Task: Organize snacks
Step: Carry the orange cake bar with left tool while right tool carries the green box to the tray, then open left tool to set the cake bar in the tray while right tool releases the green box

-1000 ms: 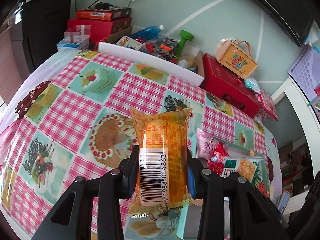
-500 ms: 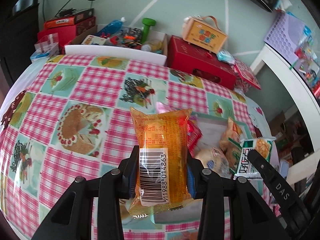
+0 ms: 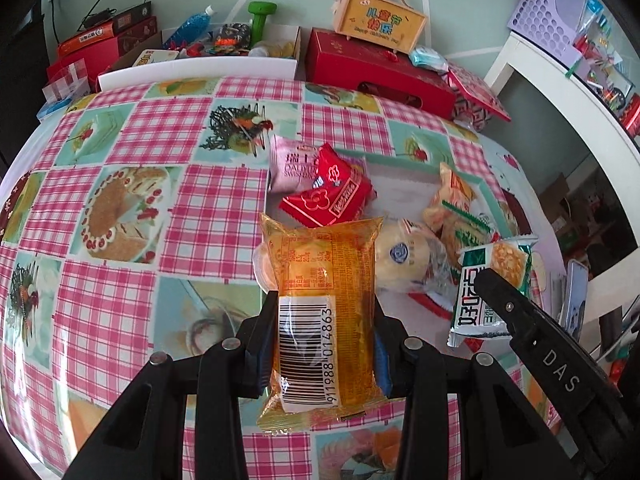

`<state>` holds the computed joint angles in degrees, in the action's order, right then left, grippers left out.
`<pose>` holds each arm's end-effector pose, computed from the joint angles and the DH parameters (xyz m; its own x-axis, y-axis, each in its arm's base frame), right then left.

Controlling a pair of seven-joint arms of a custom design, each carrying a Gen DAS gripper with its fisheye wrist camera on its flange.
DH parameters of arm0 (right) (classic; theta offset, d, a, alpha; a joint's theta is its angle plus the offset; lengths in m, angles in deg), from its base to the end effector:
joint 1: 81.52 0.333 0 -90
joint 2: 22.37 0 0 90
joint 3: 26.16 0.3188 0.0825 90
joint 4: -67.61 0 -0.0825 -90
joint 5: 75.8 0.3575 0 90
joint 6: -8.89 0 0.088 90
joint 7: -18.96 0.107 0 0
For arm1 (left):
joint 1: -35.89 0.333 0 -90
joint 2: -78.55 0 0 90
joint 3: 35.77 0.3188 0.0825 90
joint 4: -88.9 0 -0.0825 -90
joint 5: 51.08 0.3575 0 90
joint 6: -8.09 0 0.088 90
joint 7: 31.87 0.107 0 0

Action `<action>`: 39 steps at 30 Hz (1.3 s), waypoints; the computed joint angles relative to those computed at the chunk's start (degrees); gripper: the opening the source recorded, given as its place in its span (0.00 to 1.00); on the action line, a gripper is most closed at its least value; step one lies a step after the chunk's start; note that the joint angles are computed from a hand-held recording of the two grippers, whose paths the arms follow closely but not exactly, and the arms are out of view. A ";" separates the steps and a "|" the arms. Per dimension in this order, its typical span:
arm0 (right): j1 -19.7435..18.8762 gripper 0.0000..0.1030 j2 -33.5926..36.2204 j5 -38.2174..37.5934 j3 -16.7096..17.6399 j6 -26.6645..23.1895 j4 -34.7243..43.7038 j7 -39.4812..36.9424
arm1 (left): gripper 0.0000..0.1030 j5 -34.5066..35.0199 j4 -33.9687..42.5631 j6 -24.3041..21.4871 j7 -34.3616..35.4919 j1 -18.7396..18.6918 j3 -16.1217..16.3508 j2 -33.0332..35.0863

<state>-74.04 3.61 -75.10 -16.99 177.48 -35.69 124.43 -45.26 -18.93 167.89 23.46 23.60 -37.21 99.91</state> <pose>0.6543 0.1789 0.3971 0.0515 -0.9680 -0.2458 -0.7996 0.1074 -0.5908 0.6329 -0.1577 0.3905 0.2178 -0.9483 0.2309 -0.8367 -0.3032 -0.4560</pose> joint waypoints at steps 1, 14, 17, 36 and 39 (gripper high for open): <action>-0.05 0.27 0.00 0.05 0.06 -0.08 -0.01 -0.09 | 0.40 0.08 0.07 -0.25 0.01 -0.10 -0.01 0.12; 1.22 0.28 0.36 -0.79 -1.41 -2.53 0.36 0.32 | 0.40 -0.47 0.21 -2.35 0.66 -0.03 -0.68 0.89; 1.69 0.29 0.61 -1.49 -1.96 -3.21 0.81 0.69 | 0.42 -1.66 0.52 -2.71 1.36 0.57 -1.22 1.20; 3.22 0.81 1.65 -5.24 -4.23 -7.34 2.36 4.09 | 0.80 2.80 -2.71 -1.82 -5.98 -0.86 2.14 -1.69; 4.09 0.91 1.61 -6.65 -5.10 -6.98 1.95 4.59 | 0.80 3.69 -4.37 -0.57 -7.01 -0.16 1.91 -2.81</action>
